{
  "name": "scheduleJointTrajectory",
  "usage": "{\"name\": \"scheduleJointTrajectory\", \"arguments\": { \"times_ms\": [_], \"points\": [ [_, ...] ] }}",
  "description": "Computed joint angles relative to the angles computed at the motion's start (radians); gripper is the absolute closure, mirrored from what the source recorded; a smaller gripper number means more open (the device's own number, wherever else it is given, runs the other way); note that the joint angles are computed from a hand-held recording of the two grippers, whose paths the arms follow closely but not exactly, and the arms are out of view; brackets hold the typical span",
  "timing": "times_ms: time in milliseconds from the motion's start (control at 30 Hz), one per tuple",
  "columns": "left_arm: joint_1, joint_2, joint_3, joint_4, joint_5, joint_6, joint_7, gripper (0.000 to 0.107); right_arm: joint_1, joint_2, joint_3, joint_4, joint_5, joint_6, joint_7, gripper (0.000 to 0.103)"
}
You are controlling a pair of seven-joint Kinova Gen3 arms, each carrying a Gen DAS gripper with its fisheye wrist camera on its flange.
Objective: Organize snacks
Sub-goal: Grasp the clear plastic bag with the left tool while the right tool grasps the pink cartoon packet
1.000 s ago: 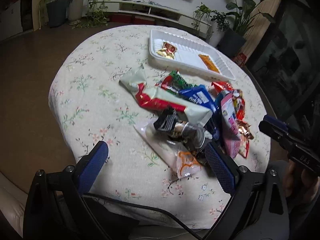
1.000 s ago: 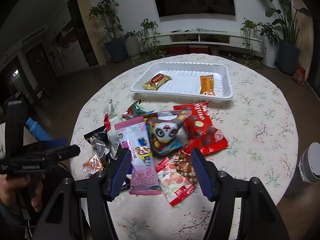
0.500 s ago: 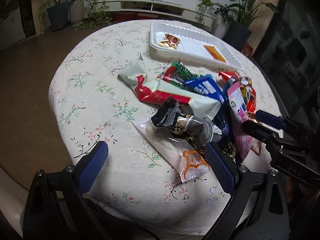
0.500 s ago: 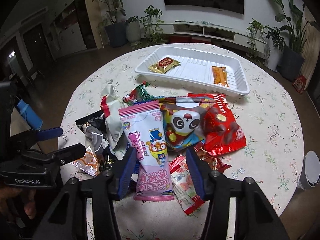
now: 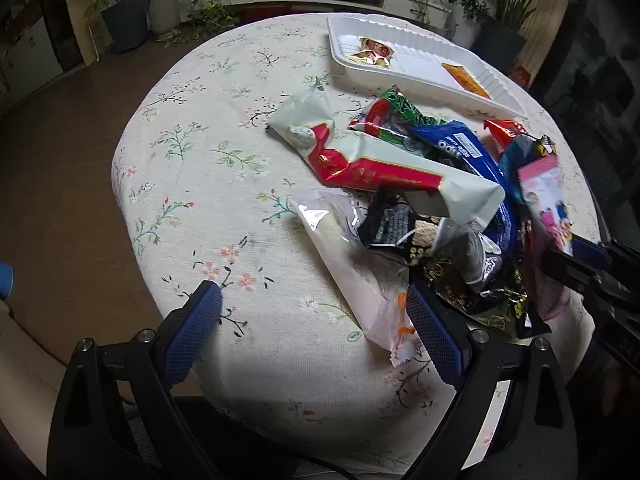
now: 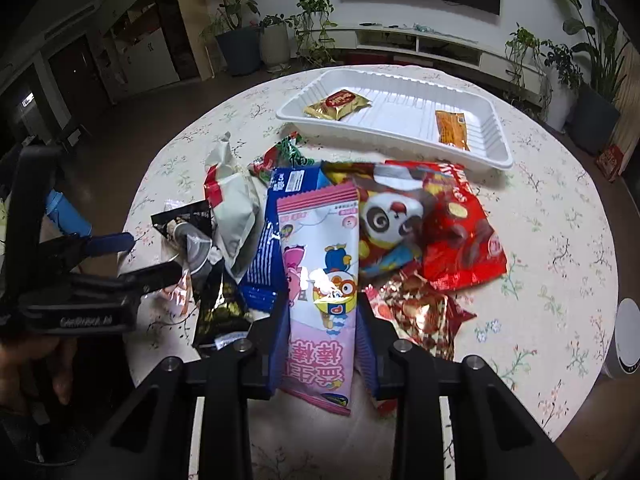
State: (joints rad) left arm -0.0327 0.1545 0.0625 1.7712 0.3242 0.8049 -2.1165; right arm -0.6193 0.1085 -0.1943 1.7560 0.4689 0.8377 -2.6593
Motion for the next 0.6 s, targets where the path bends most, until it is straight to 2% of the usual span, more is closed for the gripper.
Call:
{"name": "scheduleJointTrajectory", "arguments": {
  "times_ms": [167,333,367,433,467,500,600],
  "points": [
    [0.030,0.020,-0.003,-0.037,-0.065,0.008,0.096,0.013,0.014,-0.025,-0.006,0.015,-0.026,-0.011,0.009,0.069],
    [0.013,0.037,0.008,-0.033,-0.037,0.000,0.065,0.014,0.024,-0.010,-0.007,0.012,-0.058,-0.017,0.035,0.068],
    [0.010,0.035,0.009,-0.029,-0.031,-0.008,0.057,0.018,0.024,-0.007,-0.006,0.012,-0.061,-0.021,0.038,0.068],
    [-0.003,0.028,0.010,-0.022,-0.009,-0.017,0.031,0.035,0.016,-0.006,-0.006,0.019,-0.048,-0.027,0.031,0.068],
    [-0.009,0.027,0.007,-0.024,0.004,-0.014,0.022,0.053,0.015,-0.007,-0.005,0.022,-0.046,-0.031,0.030,0.068],
    [-0.028,0.034,0.011,-0.038,0.028,0.005,0.003,0.077,0.018,-0.011,-0.004,0.027,-0.051,-0.038,0.033,0.069],
    [-0.036,0.043,0.007,-0.052,0.041,0.022,-0.015,0.079,0.023,-0.016,-0.003,0.033,-0.057,-0.048,0.036,0.070]
  ]
}}
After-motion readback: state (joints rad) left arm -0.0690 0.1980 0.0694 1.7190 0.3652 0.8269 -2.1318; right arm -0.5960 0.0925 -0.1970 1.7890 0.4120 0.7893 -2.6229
